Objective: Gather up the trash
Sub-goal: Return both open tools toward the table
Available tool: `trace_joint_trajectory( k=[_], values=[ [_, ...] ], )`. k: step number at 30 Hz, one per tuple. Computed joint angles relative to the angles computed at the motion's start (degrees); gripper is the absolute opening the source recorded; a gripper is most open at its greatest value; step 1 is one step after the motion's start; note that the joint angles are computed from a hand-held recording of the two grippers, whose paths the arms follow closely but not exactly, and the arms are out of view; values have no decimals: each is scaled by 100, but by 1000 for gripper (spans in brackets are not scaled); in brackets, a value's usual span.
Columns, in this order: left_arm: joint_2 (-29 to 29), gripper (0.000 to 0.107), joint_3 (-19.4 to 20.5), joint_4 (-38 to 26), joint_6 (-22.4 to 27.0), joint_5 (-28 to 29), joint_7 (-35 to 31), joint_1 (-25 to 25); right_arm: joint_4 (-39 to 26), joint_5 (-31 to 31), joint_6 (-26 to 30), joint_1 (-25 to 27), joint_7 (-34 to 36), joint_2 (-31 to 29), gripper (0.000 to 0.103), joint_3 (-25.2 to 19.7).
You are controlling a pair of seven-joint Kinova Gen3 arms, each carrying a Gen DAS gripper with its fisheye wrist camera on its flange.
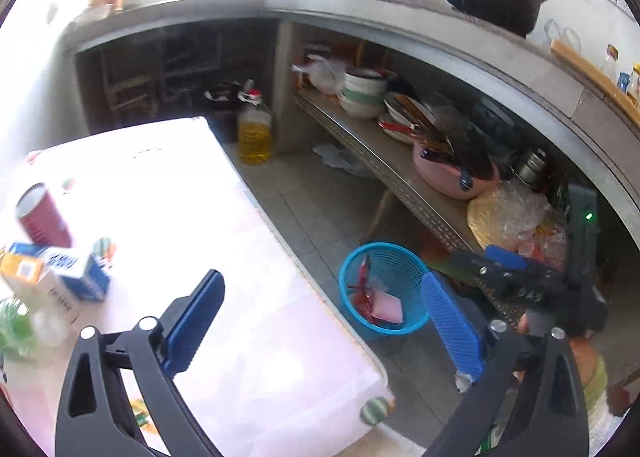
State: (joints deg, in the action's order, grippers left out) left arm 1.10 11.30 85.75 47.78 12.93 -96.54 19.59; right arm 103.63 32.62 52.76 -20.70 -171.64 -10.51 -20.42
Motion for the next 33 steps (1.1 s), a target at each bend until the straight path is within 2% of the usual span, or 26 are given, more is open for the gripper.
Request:
trace_joint_trajectory(
  k=[8, 16, 20, 26, 33],
  values=[
    [-718, 97, -497, 720, -124, 891, -494, -445, -893, 268, 790, -470, 289, 470, 95, -182],
    [-1052, 97, -720, 1060, -373, 1073, -518, -673, -1584, 743, 1768, -1275, 187, 1016, 95, -24],
    [-1117, 97, -752, 1097, -365, 955, -276, -811, -1826, 960, 2179, -1689, 144, 1203, 95, 119],
    [-1183, 97, -886, 1209, -467, 1006, -292, -867, -1926, 1457, 2581, -2155, 58, 1345, 95, 241],
    [-1226, 97, -975, 1295, -480, 1157, -388, -931, -1961, 1801, 2804, -2442, 15, 1428, 95, 287]
  ],
)
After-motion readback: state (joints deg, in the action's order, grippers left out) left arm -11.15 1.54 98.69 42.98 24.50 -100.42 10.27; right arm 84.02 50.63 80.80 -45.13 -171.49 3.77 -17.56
